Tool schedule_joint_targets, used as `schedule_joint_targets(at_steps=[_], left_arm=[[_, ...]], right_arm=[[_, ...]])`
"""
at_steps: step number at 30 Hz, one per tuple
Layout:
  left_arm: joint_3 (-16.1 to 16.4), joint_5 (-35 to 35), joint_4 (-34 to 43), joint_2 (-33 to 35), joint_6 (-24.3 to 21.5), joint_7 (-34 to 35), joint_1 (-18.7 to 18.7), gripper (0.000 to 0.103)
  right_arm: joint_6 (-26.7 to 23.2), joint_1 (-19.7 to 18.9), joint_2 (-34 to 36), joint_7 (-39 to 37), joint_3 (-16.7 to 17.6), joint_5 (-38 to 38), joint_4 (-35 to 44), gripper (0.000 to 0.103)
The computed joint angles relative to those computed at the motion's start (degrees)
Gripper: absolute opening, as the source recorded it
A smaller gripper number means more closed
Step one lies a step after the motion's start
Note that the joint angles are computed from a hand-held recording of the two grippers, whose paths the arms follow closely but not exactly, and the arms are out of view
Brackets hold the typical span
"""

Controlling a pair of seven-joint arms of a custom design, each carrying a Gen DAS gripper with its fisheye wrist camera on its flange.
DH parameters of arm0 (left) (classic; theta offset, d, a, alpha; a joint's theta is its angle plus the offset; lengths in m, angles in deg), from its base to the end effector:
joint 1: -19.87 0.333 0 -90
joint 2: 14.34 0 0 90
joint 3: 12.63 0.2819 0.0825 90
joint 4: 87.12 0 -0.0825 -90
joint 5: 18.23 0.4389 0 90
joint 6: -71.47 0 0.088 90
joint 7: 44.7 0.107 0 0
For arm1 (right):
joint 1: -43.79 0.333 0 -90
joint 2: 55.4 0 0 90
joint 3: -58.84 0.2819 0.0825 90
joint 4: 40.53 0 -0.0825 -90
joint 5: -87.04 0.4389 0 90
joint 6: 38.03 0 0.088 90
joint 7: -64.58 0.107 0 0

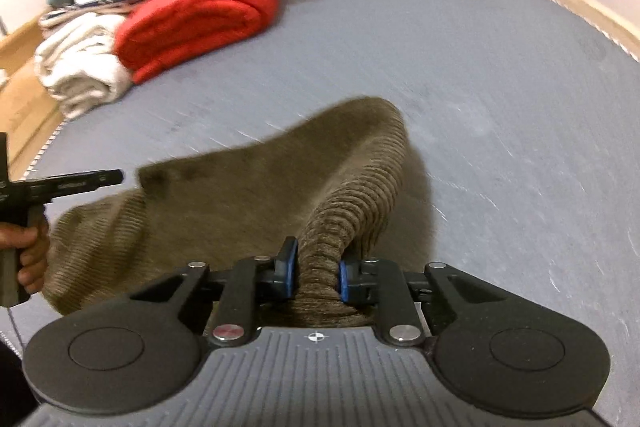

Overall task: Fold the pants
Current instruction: 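Grasp the folded edge with the right tool while the left tool grasps the waistband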

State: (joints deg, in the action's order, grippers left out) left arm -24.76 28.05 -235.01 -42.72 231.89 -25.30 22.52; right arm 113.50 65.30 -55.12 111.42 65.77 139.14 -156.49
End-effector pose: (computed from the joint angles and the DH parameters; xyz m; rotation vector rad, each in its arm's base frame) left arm 0.4806 -0.1125 0.4314 -1.9682 1.3389 -0.7121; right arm 0.5755 0.2880 0.4488 -1.9987 1.0979 -0.0556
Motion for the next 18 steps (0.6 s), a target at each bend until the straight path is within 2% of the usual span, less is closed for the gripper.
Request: schedule_joint_targets(at_steps=[3, 5, 6, 8, 10, 14, 17, 18], left_arm=[[6.71, -7.58, -2.94, -2.47, 6.48, 6.69, -5.57, 0.046], [12.49, -14.03, -5.23, -3.6, 10.86, 12.62, -10.91, 0.058], [15.37, -16.8, -6.1, -4.24, 12.28, 15.36, -13.85, 0.061], [22.3, -22.06, -7.81, -5.8, 14.19, 21.24, -20.74, 0.066], [27.65, -25.99, -9.33, -7.07, 15.57, 25.29, -25.73, 0.069], [40.7, -32.64, -11.38, -10.8, 16.69, 34.81, -37.53, 0.077], [44.85, -35.5, -11.38, -11.26, 17.49, 39.21, -42.23, 0.077], [44.65, -36.07, -11.41, -11.23, 17.33, 39.96, -42.27, 0.077]], right_arm=[[-0.22, 1.16, -1.79, -6.92, 0.79, 3.51, -0.62, 0.019], [-0.75, 2.16, -2.34, -11.22, 1.12, 5.68, -0.59, 0.019], [-0.75, 2.86, -2.63, -13.55, 1.48, 6.34, -0.69, 0.019], [-0.59, 4.08, -2.58, -16.6, 2.06, 6.05, -0.29, 0.019], [-0.17, 5.44, -2.64, -19.94, 2.82, 5.18, -0.39, 0.019], [4.88, 8.53, -3.41, -24.76, 4.74, -1.12, -2.8, 0.019], [5.86, 10.32, -2.19, -22.41, 5.81, -8.04, -2.33, 0.018], [5.81, 10.83, -1.84, -22.02, 6.01, -9.39, -2.14, 0.017]])
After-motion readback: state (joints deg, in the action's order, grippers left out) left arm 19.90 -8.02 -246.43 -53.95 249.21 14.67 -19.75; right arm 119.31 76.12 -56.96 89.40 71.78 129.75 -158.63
